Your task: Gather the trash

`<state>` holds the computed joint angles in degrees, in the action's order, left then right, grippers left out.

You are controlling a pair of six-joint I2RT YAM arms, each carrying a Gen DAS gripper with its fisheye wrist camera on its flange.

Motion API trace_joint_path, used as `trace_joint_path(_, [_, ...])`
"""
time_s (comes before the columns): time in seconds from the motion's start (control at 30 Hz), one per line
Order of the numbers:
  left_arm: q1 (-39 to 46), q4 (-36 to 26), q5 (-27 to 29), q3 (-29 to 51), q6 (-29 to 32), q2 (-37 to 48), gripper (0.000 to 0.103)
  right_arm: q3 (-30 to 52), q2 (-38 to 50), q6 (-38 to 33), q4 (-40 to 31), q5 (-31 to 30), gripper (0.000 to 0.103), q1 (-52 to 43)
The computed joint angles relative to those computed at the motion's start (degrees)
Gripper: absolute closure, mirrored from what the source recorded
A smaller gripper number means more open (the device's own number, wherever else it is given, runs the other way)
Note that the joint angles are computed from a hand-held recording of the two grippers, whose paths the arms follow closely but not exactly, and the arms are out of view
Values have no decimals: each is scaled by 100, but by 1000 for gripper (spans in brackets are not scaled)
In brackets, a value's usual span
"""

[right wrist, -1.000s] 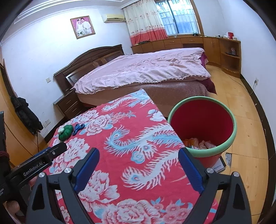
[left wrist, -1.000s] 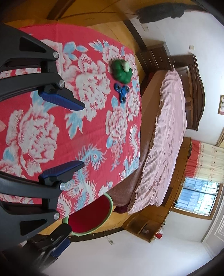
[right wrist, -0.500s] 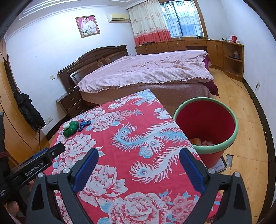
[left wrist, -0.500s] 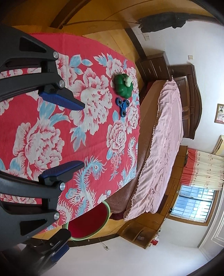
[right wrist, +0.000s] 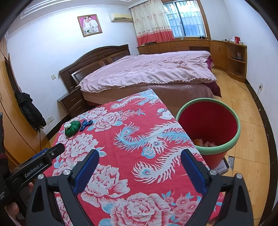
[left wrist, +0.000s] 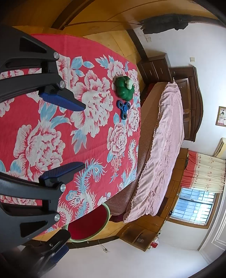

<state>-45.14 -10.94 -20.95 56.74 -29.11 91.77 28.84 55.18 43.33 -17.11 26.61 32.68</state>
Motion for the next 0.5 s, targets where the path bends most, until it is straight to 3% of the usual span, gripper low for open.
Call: trace_joint_path(0.5, [8, 30, 9, -16, 6, 6, 43, 9, 13, 14, -8, 12, 6, 20])
